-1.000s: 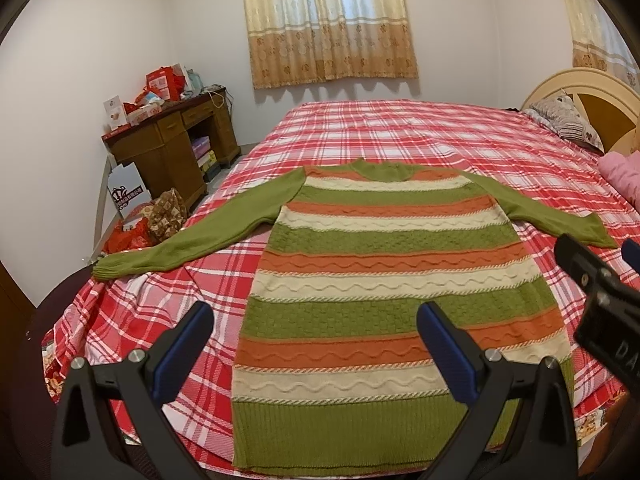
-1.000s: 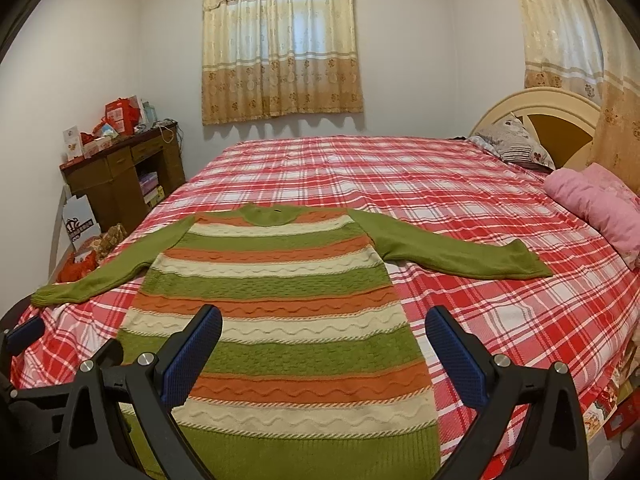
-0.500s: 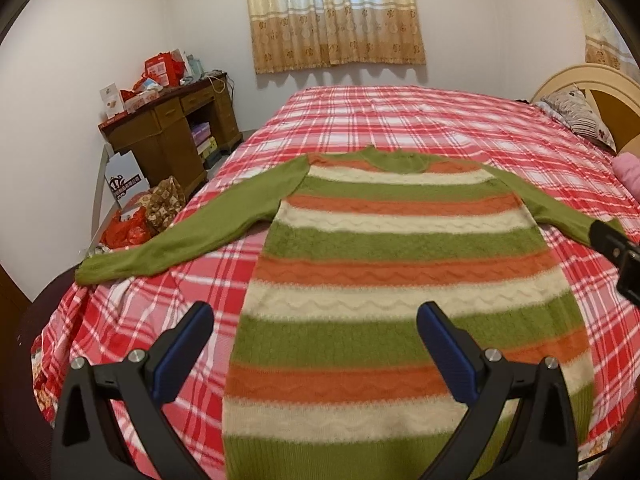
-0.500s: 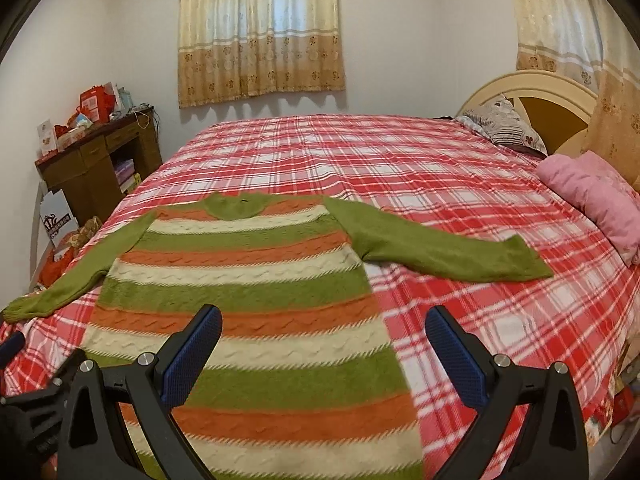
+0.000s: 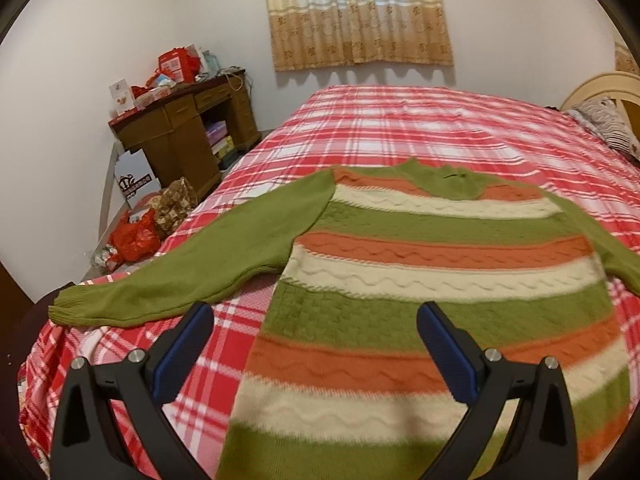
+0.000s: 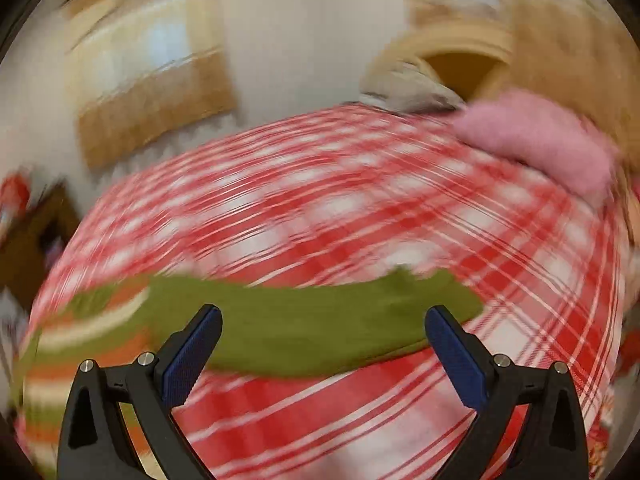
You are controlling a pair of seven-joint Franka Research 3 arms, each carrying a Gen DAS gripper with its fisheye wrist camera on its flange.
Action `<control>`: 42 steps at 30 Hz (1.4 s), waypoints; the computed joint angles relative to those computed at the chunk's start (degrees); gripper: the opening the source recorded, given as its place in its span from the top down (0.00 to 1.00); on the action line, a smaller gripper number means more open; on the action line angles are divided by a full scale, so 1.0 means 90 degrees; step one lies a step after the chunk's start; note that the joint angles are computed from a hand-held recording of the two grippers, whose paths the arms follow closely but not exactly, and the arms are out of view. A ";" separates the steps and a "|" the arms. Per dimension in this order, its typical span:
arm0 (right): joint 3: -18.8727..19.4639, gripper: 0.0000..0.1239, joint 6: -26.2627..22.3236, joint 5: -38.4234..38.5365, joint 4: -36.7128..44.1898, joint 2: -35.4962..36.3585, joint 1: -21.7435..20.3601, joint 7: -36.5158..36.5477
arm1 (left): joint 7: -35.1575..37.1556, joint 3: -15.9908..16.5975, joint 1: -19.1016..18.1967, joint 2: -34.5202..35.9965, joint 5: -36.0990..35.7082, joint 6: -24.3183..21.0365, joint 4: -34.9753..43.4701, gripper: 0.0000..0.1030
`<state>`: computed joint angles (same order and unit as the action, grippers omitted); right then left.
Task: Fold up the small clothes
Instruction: 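Grasp the green sleeve cuff with the right tool and lift it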
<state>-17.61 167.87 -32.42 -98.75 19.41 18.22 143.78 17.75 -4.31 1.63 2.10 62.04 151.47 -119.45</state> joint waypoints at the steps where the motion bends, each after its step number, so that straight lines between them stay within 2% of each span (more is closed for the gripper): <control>1: -0.0092 0.19 -0.0125 0.0045 0.0092 0.0104 -0.0058 0.0094 | -0.0020 0.0013 0.0012 0.0080 -0.0001 -0.0006 0.0040 0.00; 2: -0.0142 0.24 -0.0195 0.0158 0.0081 0.0157 -0.0223 0.0100 | -0.0049 0.0029 0.0016 0.0168 0.0002 -0.0013 0.0089 0.00; 3: -0.0054 0.34 -0.0225 0.0354 0.0043 0.0162 -0.0412 -0.0047 | -0.0078 0.0049 0.0015 0.0285 -0.0014 -0.0034 0.0142 0.00; 4: 0.0191 0.41 -0.0338 0.0838 0.0083 0.0246 -0.0786 -0.0403 | -0.0053 0.0062 0.0003 0.0365 -0.0081 -0.0069 0.0183 0.00; 5: 0.0431 0.53 -0.0541 0.1368 0.0165 0.0349 -0.1122 -0.0746 | -0.0050 0.0087 -0.0001 0.0428 -0.0139 -0.0065 0.0190 0.00; 6: 0.0537 0.56 -0.0703 0.1735 0.0205 0.0407 -0.1296 -0.0931 | -0.0136 0.0113 -0.0016 0.0487 -0.0140 -0.0065 0.0198 0.00; 8: 0.0615 0.56 -0.0827 0.2183 0.0254 0.0503 -0.1450 -0.1173 | -0.0344 0.0164 -0.0061 0.0567 -0.0051 -0.0115 0.0204 0.00; 11: 0.0775 0.56 -0.0982 0.2589 0.0431 0.0693 -0.1540 -0.1738 | -0.0469 0.0187 -0.0140 0.0711 -0.0019 -0.0330 0.0275 0.00; 13: 0.0466 0.55 -0.1327 0.2306 0.0643 0.0830 -0.1188 -0.1625 | -0.0570 0.0216 -0.0177 0.0708 0.0073 -0.0298 0.0264 0.00; 16: 0.0208 0.56 -0.1698 0.1812 0.0924 0.1022 -0.0915 -0.1628 | -0.0603 0.0218 -0.0228 0.0719 0.0224 -0.0311 0.0269 0.00; 17: 0.0200 0.61 -0.1741 0.1654 0.0998 0.1082 -0.0882 -0.1740 | -0.0655 0.0226 -0.0236 0.0718 0.0291 -0.0288 0.0255 0.00; 18: 0.0297 0.71 -0.1685 0.1673 0.0988 0.1078 -0.0949 -0.1915 | -0.0681 0.0230 -0.0235 0.0723 0.0322 -0.0254 0.0250 0.00; 21: 0.0606 0.91 -0.1556 0.2065 0.0953 0.1032 -0.1204 -0.2392 | -0.0605 0.0277 -0.0118 0.0755 0.0134 0.0125 0.0219 0.00; 23: 0.0909 0.92 -0.1271 0.2664 0.0738 0.0879 -0.1485 -0.2716 | -0.0556 0.0309 -0.0032 0.0801 -0.0098 0.0441 0.0206 0.00; 25: 0.1164 0.92 -0.0730 0.3362 0.0331 0.0614 -0.1723 -0.2958 | -0.0550 0.0363 0.0051 0.0789 -0.0285 0.0811 0.0111 0.00; 29: 0.0995 0.92 0.0262 0.3737 -0.0305 0.0101 -0.1506 -0.2950 | -0.0634 0.0399 -0.0061 0.0853 -0.0179 0.0673 0.0205 0.00; 32: 0.1064 0.92 0.0670 0.3965 -0.0536 -0.0229 -0.1379 -0.3169 | -0.0670 0.0429 -0.0055 0.0867 -0.0160 0.0753 0.0206 0.00; 34: 0.1445 0.92 0.0775 0.4342 -0.0557 -0.0376 -0.1511 -0.3649 | -0.0698 0.0439 -0.0064 0.0862 -0.0131 0.0762 0.0198 0.00; 36: 0.2123 0.92 0.0824 0.4993 -0.0521 -0.0525 -0.1756 -0.4439 | -0.0703 0.0443 -0.0066 0.0869 -0.0125 0.0767 0.0203 0.00; 37: 0.2252 0.92 0.0837 0.5189 -0.0566 -0.0618 -0.1740 -0.4673 | -0.0705 0.0444 -0.0066 0.0869 -0.0128 0.0776 0.0201 0.00; 39: 0.2767 0.92 0.0819 0.5762 -0.0489 -0.0735 -0.1774 -0.5396 | -0.0691 0.0444 -0.0058 0.0867 -0.0149 0.0820 0.0194 0.00; 42: 0.3193 0.92 0.0688 0.6331 -0.0278 -0.0731 -0.1603 -0.6169 | -0.0458 0.0421 -0.0006 0.0815 -0.0348 0.0915 0.0128 0.00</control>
<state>11.13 174.06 24.56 -101.25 12.83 3.79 88.26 13.63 -0.51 1.57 9.44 58.91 159.71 -118.30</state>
